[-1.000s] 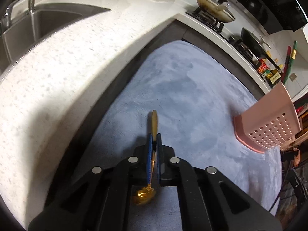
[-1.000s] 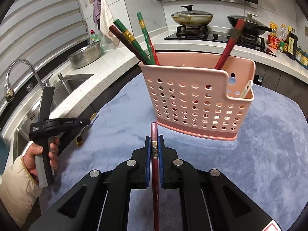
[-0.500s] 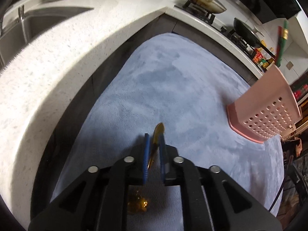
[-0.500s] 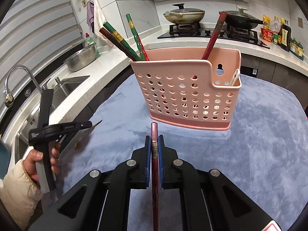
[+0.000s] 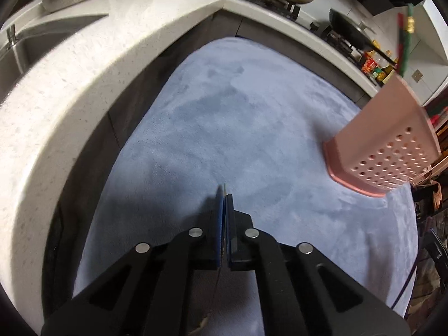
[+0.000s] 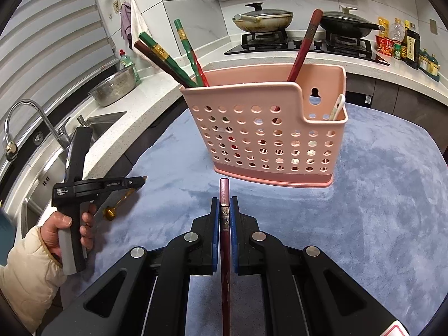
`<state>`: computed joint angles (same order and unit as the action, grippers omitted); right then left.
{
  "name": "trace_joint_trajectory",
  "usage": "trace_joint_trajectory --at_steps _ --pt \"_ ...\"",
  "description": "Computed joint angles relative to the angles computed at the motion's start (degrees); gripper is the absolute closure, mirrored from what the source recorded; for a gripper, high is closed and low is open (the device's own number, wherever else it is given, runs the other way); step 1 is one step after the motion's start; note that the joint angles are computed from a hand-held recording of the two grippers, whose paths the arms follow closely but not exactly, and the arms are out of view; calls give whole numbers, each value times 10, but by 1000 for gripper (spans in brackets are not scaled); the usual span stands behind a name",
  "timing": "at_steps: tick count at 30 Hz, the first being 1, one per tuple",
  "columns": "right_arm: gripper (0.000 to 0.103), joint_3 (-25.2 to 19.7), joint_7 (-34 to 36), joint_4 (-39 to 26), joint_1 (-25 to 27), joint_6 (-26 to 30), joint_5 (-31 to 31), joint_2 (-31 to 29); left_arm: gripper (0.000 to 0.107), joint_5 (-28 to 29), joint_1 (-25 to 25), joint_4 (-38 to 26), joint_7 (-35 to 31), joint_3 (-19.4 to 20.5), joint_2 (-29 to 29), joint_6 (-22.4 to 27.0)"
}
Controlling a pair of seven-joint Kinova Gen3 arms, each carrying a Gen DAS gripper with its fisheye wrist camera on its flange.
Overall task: Organize utensils
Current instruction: 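Lower the chopstick and spoon into the pink holder and open both tools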
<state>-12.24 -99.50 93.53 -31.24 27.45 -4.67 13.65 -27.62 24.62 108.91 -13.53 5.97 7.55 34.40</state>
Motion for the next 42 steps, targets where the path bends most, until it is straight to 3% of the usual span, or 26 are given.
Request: trace_joint_trajectory --at_steps 5,11,21,27,32,42 --pt "96 6 -16 9 -3 -2 9 -20 107 -54 32 -13 64 21 -34 44" --pt "96 1 -11 15 15 -13 -9 -59 107 -143 58 -69 130 87 -75 120" --pt "96 19 -77 -32 20 -56 55 -92 107 -217 69 -212 75 125 -66 150" --pt "96 37 -142 -94 10 -79 137 -80 107 -254 103 -312 20 97 -12 153" --pt "96 45 -147 -143 16 -90 140 -55 107 -221 112 -374 -30 61 38 156" --pt "96 58 -136 -188 22 -113 108 -9 107 -123 114 -377 -75 -5 82 127"
